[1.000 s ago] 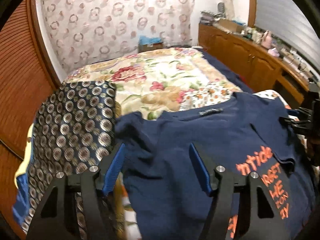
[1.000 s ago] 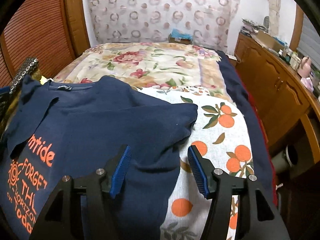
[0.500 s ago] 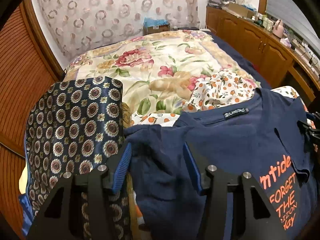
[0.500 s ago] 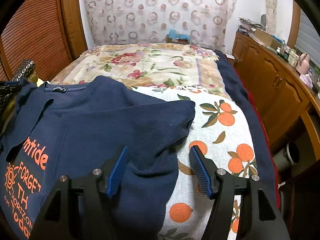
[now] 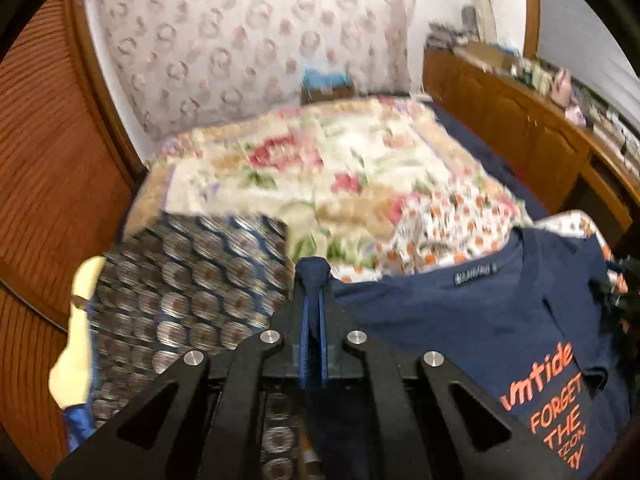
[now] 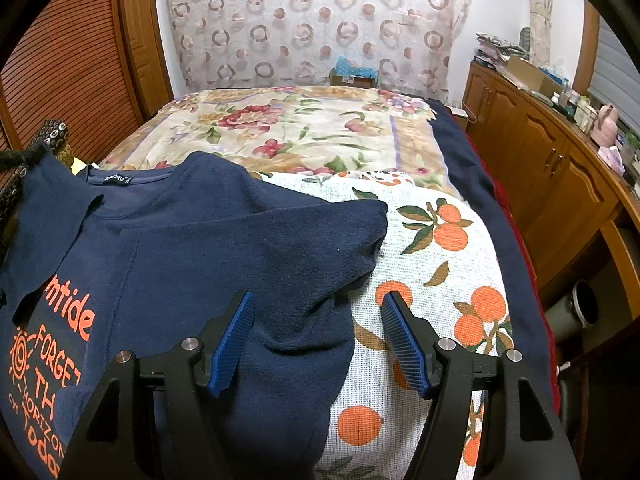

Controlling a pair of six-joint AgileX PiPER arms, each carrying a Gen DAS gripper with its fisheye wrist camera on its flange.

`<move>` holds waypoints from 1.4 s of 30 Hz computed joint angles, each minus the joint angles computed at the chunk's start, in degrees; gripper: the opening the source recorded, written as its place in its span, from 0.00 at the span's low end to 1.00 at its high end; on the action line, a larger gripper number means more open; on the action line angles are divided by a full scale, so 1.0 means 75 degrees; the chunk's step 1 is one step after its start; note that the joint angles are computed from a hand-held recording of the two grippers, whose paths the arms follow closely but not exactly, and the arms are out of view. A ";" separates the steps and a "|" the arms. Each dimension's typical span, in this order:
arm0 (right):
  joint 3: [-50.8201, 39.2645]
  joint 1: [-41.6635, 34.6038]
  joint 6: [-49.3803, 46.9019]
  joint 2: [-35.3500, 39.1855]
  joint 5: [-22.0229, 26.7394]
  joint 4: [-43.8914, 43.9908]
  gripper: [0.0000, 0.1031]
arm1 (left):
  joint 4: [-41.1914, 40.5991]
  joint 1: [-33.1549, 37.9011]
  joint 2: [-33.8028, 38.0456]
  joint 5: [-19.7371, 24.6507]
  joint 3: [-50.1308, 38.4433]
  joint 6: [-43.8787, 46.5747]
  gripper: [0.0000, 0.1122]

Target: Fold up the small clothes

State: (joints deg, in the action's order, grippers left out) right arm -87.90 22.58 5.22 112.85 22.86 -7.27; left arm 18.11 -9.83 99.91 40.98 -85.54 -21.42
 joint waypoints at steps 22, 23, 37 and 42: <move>-0.1376 -0.0872 -0.2777 0.0642 0.1107 0.3202 0.66 | -0.0403 -0.0220 -0.1219 -0.0820 0.1323 0.0236 0.05; -0.1600 -0.0831 -0.2761 0.0785 0.1226 0.3153 0.66 | -0.0419 -0.0256 -0.1263 -0.0842 0.1376 0.0230 0.05; -0.2253 -0.0558 -0.2742 0.1248 0.1241 0.2459 0.27 | -0.0039 -0.0730 -0.1838 -0.1044 0.2132 -0.0404 0.05; -0.1536 -0.0710 -0.3810 0.0783 0.0800 0.3616 0.07 | 0.0127 -0.0906 -0.2155 -0.1096 0.2461 -0.0655 0.05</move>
State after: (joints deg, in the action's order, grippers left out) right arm -99.42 17.26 -23.36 118.72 28.86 19.85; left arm 19.06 -16.63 83.75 32.76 -67.08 -26.33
